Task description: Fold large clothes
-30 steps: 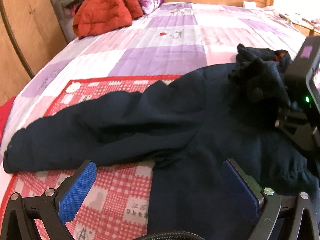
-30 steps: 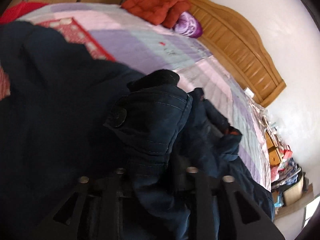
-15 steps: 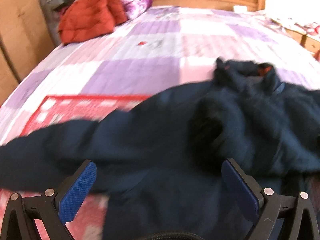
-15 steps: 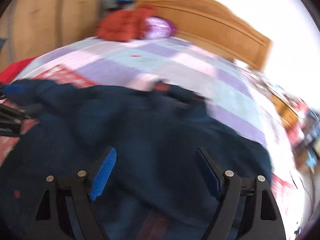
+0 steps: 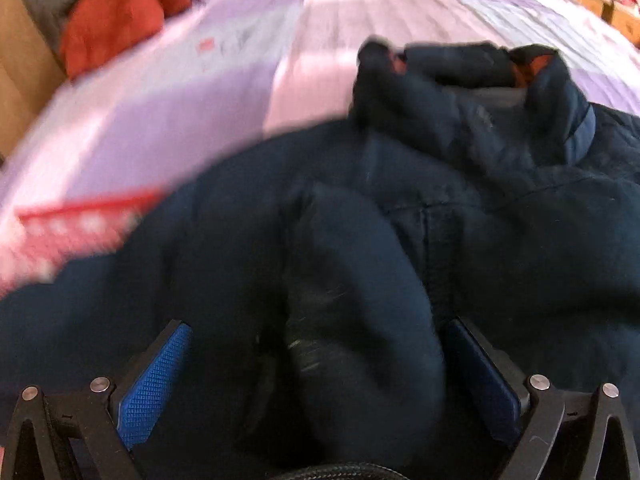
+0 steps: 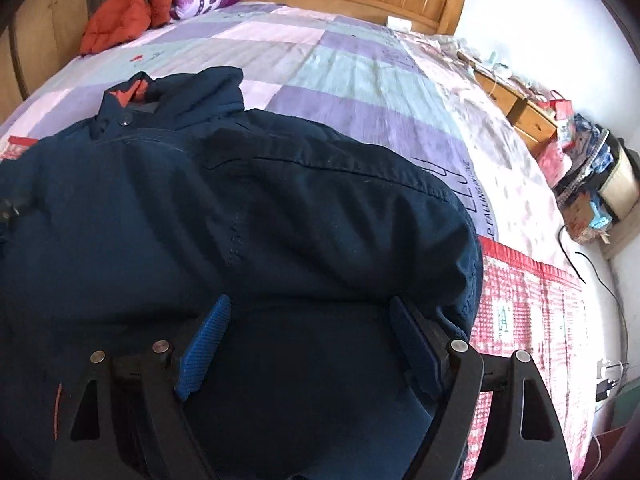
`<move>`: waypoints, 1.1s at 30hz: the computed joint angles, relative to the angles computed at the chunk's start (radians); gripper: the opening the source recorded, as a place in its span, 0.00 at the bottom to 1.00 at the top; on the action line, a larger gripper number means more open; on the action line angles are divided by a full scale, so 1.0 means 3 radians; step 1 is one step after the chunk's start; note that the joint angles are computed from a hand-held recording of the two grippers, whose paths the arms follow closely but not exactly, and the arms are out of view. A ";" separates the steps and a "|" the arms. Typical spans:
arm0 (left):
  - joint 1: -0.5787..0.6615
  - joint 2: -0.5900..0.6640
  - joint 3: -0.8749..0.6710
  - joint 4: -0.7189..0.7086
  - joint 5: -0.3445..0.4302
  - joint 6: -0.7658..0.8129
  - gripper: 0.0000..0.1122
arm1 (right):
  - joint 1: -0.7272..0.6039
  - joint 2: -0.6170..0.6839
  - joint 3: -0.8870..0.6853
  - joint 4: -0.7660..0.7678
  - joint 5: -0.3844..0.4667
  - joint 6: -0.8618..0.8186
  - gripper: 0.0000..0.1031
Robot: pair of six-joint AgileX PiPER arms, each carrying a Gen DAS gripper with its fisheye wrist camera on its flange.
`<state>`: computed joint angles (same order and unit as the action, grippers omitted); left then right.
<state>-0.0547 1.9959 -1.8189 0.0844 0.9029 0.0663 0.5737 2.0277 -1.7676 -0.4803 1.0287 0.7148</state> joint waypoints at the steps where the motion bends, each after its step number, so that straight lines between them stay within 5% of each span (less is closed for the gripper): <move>1: 0.0030 -0.0025 0.0056 -0.0063 -0.0045 -0.0018 0.92 | -0.0011 0.0065 -0.0093 0.0026 0.0032 -0.0053 0.82; 6: 0.0024 -0.0143 0.0380 -0.0052 -0.0326 -0.0159 0.92 | -0.0089 0.0051 -0.0063 0.0187 -0.0061 -0.0135 0.82; 13: 0.0007 -0.0116 0.0312 -0.0104 -0.0255 -0.0082 0.92 | -0.0306 -0.0122 0.0329 0.0502 -0.0579 -0.0283 0.82; 16: 0.0028 0.0006 -0.0031 -0.0128 0.0131 -0.0128 0.92 | -0.0210 -0.0125 0.0171 0.0363 -0.0354 -0.0250 0.81; 21: -0.0081 -0.0308 0.0269 0.0061 -0.0263 -0.0011 0.92 | -0.0033 -0.0200 0.0025 -0.0181 -0.0049 0.0095 0.81; 23: -0.0100 -0.0136 0.0110 0.0202 -0.0089 -0.0046 0.92 | -0.0252 -0.0006 -0.0114 0.0221 0.0041 -0.0084 0.82; 27: 0.0276 0.0212 -0.0313 -0.0657 0.0368 0.0182 0.92 | -0.0380 -0.0012 0.0098 0.0380 -0.0261 -0.0170 0.82; 33: 0.0353 0.0084 -0.0234 -0.0779 0.0360 0.0399 0.92 | -0.0596 -0.0101 0.0278 0.0738 -0.0492 -0.0445 0.82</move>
